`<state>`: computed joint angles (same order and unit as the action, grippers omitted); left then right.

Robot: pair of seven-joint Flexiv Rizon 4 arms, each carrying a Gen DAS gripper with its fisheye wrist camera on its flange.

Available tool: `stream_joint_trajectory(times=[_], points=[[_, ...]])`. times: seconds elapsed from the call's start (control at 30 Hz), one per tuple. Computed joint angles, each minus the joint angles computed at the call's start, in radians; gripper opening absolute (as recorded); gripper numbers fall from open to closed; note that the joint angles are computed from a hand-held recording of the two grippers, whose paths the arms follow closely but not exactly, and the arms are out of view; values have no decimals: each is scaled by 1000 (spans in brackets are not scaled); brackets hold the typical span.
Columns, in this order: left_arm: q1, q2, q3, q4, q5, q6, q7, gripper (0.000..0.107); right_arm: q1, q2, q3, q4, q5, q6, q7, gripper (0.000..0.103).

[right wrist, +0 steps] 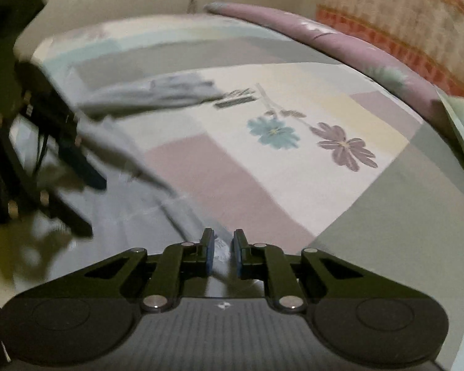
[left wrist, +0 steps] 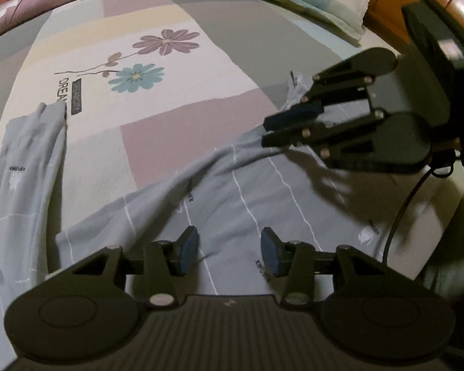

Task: Fold clothes

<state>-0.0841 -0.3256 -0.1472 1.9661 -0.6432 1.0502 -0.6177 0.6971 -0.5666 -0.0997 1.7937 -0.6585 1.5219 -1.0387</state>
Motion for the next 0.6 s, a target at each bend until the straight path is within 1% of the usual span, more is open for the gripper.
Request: stream_joint_trajectory(times=[0.1, 0.17, 0.23, 0.3, 0.37, 0.4, 0.43, 0.5, 0.53, 0.57, 0.6], points=[[5, 1, -4, 6, -18, 1, 12, 45, 28, 5, -36, 15, -38, 2, -4, 17], [5, 9, -5, 15, -26, 1, 23, 46, 2, -1, -3, 1, -41, -15, -44, 18], [3, 13, -2, 17, -26, 0, 28, 46, -45, -9, 60, -22, -22, -46, -106, 22], [1, 19, 2, 20, -24, -3, 27, 46, -96, -17, 131, -45, 12, -76, -180, 22], [-2, 21, 5, 20, -19, -4, 24, 46, -164, -28, 236, -77, 88, -126, -269, 14], [-3, 23, 7, 21, -17, -4, 22, 46, -190, -34, 282, -95, 139, -150, -320, 8], [-5, 25, 8, 21, -14, -4, 19, 46, -199, -37, 296, -101, 152, -158, -339, 5], [-6, 28, 10, 23, -11, -7, 18, 46, -180, -38, 275, -105, 172, -149, -349, 4], [-6, 30, 11, 24, -10, -10, 17, 47, -150, -39, 232, -105, 173, -131, -325, 3], [-8, 32, 12, 25, -7, -10, 15, 47, -119, -42, 177, -102, 129, -104, -261, 3], [-10, 34, 16, 28, 1, -11, 7, 48, -101, -50, 154, -115, 151, -101, -250, 3]])
